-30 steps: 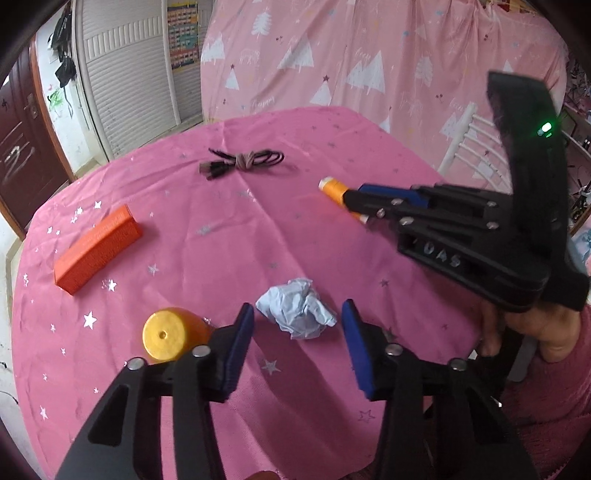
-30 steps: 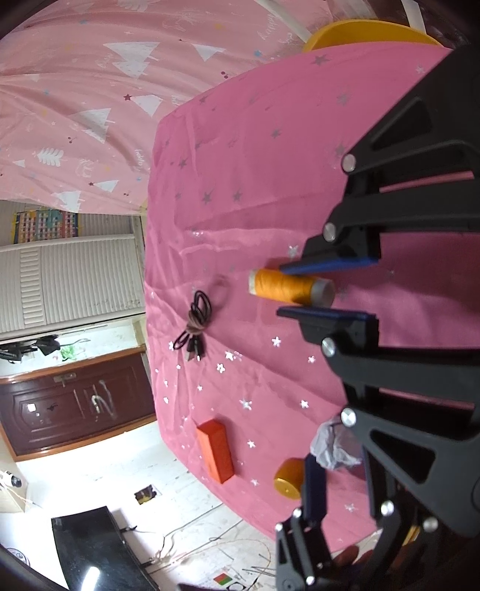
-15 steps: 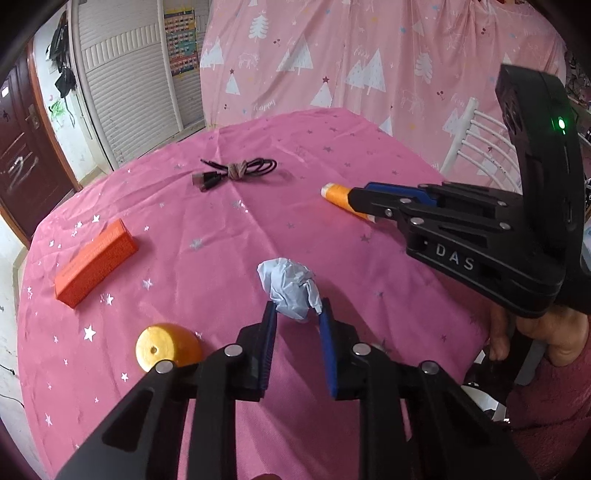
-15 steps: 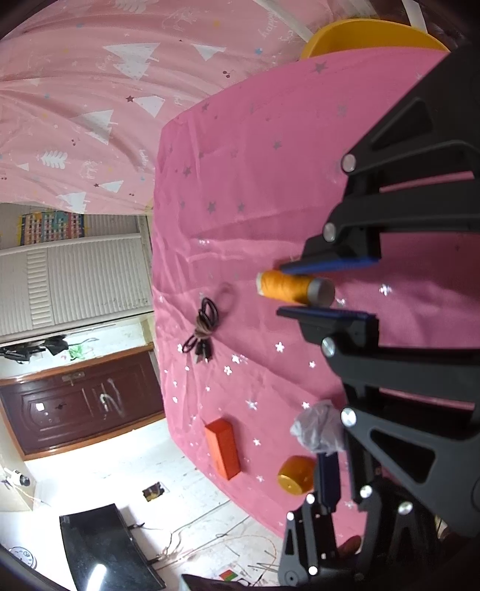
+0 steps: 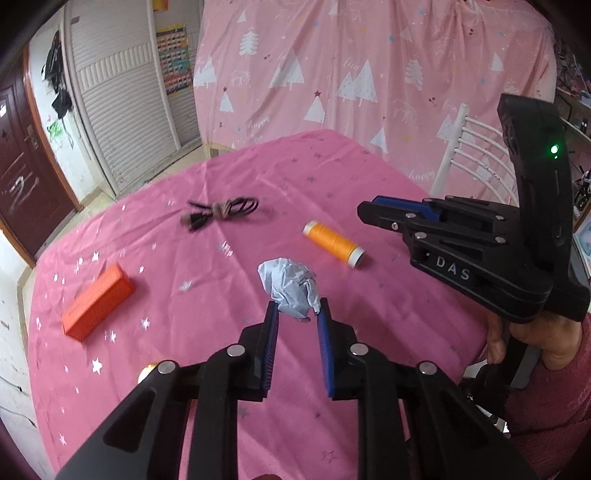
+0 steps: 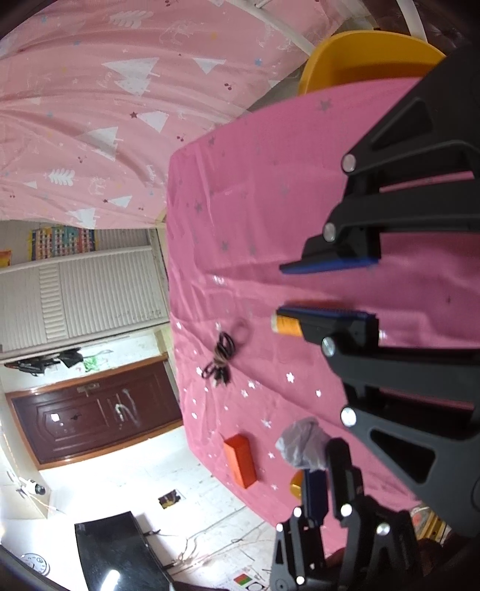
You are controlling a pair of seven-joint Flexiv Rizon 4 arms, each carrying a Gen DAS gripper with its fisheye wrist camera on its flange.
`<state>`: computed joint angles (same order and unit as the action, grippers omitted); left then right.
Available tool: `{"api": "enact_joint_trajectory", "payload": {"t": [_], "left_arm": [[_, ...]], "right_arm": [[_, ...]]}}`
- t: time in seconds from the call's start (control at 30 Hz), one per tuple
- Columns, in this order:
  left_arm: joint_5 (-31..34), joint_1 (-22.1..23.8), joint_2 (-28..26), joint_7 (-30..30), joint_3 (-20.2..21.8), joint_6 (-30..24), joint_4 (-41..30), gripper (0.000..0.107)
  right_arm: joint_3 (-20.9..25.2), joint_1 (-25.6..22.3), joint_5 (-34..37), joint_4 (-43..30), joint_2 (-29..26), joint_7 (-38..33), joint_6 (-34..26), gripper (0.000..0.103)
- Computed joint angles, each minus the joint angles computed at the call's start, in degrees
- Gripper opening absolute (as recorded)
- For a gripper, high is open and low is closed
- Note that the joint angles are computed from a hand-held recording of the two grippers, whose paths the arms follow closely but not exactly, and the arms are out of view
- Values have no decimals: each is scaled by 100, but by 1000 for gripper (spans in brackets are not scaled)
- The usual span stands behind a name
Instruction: Collect trash
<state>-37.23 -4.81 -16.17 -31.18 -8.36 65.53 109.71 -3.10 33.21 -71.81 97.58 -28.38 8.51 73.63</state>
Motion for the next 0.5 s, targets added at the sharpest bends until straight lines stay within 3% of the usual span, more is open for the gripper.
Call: {"api": "enact_joint_trajectory", "payload": {"t": [0.2, 0.5], "left_arm": [[181, -172, -96, -53, -94, 18, -226, 15], [662, -543, -394, -225, -268, -116, -758, 15]], "right_arm": [[-9, -123, -414, 337, 313, 417, -320, 16], [332, -727, -902, 1052, 846, 1072, -778, 16]]}}
